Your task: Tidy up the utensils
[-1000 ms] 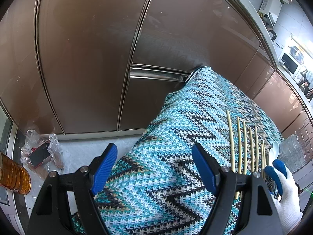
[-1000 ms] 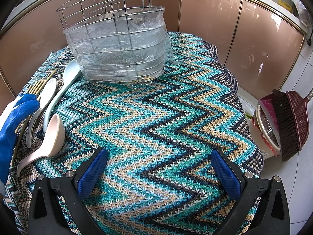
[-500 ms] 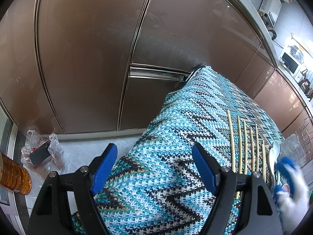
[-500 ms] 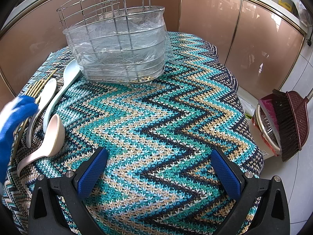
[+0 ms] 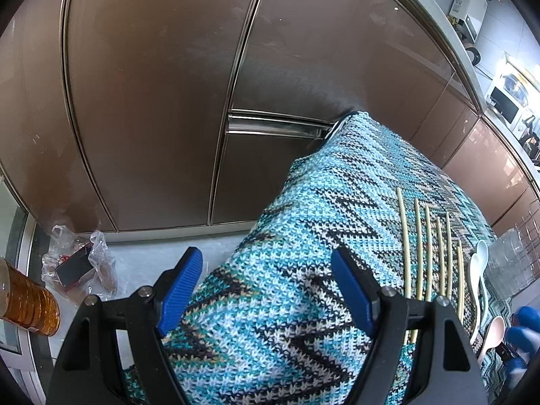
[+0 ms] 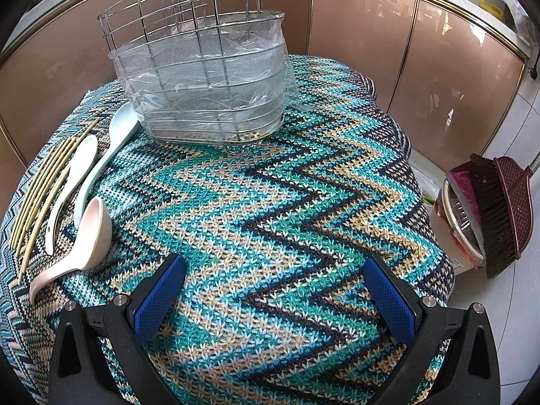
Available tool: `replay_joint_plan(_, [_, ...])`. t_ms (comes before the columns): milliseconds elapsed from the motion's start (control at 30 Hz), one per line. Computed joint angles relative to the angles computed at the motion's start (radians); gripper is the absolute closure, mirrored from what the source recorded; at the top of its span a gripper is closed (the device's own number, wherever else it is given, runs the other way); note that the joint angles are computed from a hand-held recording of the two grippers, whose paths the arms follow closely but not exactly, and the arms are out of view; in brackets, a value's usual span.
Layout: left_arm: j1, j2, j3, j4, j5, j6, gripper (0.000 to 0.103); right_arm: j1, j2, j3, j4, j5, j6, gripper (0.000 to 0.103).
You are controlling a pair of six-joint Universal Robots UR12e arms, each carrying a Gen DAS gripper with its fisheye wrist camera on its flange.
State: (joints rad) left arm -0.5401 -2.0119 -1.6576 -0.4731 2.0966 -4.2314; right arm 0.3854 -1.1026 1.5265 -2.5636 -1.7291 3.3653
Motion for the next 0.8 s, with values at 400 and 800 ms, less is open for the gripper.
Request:
replay_joint_plan(400, [0.004,0.001,-0.002,0.010,-0.019,0.003,0.026,-0.001,0.000,0.001,-0.001,0.001,-0.001,0.000])
replay_joint_plan(800, [0.005,0.000,-0.003,0.016,-0.026,0.005,0.026,0.000,0.000,0.001,-0.001,0.001,-0.001,0.000])
